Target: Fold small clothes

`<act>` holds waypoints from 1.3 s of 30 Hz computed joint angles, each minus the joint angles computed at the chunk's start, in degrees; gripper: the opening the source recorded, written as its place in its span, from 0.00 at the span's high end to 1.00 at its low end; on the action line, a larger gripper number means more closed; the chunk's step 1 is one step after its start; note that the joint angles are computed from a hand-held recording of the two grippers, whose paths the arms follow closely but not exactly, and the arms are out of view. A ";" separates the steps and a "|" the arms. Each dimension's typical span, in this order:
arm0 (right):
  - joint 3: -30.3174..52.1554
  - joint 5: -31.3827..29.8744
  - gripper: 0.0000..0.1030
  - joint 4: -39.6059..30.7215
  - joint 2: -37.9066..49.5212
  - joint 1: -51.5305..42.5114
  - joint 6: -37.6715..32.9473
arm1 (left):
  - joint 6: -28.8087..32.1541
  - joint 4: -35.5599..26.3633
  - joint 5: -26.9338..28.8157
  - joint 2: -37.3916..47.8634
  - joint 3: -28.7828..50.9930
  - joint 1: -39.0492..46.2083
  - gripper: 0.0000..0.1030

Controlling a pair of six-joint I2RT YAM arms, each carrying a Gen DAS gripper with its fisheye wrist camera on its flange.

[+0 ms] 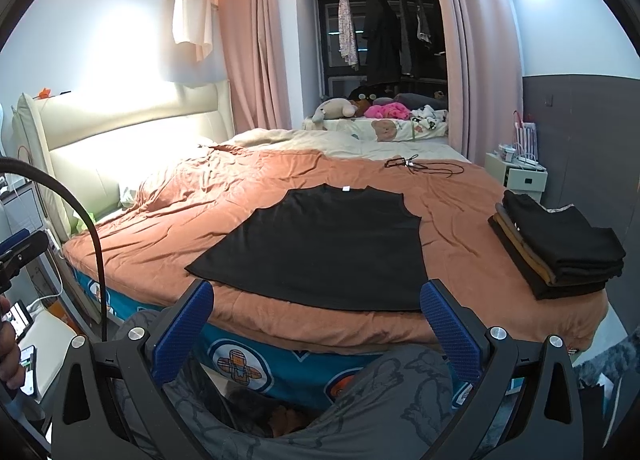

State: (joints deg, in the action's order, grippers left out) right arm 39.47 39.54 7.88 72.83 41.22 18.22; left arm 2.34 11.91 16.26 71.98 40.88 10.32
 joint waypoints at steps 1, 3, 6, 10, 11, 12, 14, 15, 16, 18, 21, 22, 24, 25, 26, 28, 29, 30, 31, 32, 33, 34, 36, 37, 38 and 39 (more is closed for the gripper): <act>-0.01 -0.08 0.00 0.11 -0.06 -0.03 -0.09 | 0.04 0.02 0.05 0.02 0.02 0.01 0.00; -0.12 -0.05 0.00 0.20 -0.14 -0.07 -0.14 | 0.10 -0.05 -0.03 -0.07 0.03 0.00 0.00; -0.31 -0.05 0.00 0.29 -0.17 0.00 -0.11 | 0.15 -0.30 0.38 -0.06 0.23 0.28 0.00; -0.51 -0.13 0.00 0.45 -0.24 -0.05 -0.08 | 0.17 -0.27 0.25 -0.17 0.16 0.22 0.00; -0.42 0.00 0.00 0.37 -0.16 0.05 -0.05 | 0.11 -0.03 0.24 -0.12 0.02 0.18 0.00; -0.43 0.02 0.00 0.37 -0.14 0.09 -0.08 | 0.10 -0.04 0.23 -0.11 0.05 0.18 0.00; -0.47 0.02 0.00 0.45 -0.15 0.06 -0.08 | 0.11 -0.16 0.25 -0.10 0.12 0.15 0.00; -0.52 -0.07 0.00 0.51 -0.14 0.01 -0.10 | 0.12 -0.19 0.15 -0.12 0.11 0.11 0.00; -0.48 -0.12 0.00 0.40 -0.13 -0.01 -0.06 | 0.14 -0.17 0.12 -0.15 0.09 0.12 0.00; -0.54 -0.04 0.00 0.41 -0.18 -0.03 -0.17 | 0.08 -0.11 0.32 -0.13 0.06 0.23 0.00; -0.57 -0.03 0.00 0.47 -0.24 -0.01 -0.24 | 0.05 -0.21 0.48 -0.13 0.17 0.32 0.00; -0.62 -0.05 0.00 0.60 -0.22 -0.04 -0.26 | 0.10 -0.16 0.41 -0.14 0.12 0.30 0.00; -0.57 -0.22 0.00 0.50 -0.19 -0.08 -0.16 | 0.12 -0.20 0.31 -0.22 0.09 0.32 0.00; -0.63 -0.36 0.00 0.57 -0.18 -0.14 -0.14 | 0.08 -0.31 0.19 -0.33 0.06 0.29 0.00; -0.57 -0.37 0.00 0.60 -0.07 -0.10 -0.14 | 0.04 -0.41 0.28 -0.42 0.11 0.39 0.00; -0.50 -0.43 0.00 0.51 -0.03 -0.12 -0.11 | -0.04 -0.19 0.27 -0.23 0.15 0.43 0.00; -0.42 -0.47 0.00 0.42 0.06 -0.16 -0.03 | -0.08 -0.12 0.21 -0.17 0.15 0.43 0.00; -0.35 -0.53 0.00 0.27 0.12 -0.19 0.08 | -0.10 -0.10 0.13 -0.11 0.20 0.38 0.00; -0.32 -0.60 0.00 0.19 0.14 -0.27 0.14 | -0.12 -0.01 0.18 -0.07 0.20 0.41 0.00; -0.17 -0.51 0.00 0.03 0.18 -0.20 0.18 | -0.12 -0.10 0.16 -0.04 0.29 0.41 0.00; -0.11 -0.51 0.00 -0.07 0.18 -0.24 0.14 | -0.11 -0.21 0.22 0.00 0.38 0.42 0.00; -0.11 -0.51 0.00 -0.07 0.18 -0.24 0.14 | -0.10 -0.22 0.27 -0.03 0.33 0.42 0.00; -0.15 -0.69 0.00 0.03 0.21 -0.41 0.15 | -0.16 -0.03 0.04 0.28 0.31 0.33 0.00; -0.07 -0.89 0.00 0.05 0.35 -0.59 0.12 | -0.24 -0.05 -0.01 0.46 0.44 0.27 0.00; -0.03 -1.04 0.00 0.05 0.53 -0.77 0.17 | -0.26 0.02 0.16 0.71 0.51 0.36 0.00; 0.00 -1.43 0.00 0.09 0.78 -1.19 0.23 | -0.21 0.10 0.33 1.03 0.63 0.48 0.00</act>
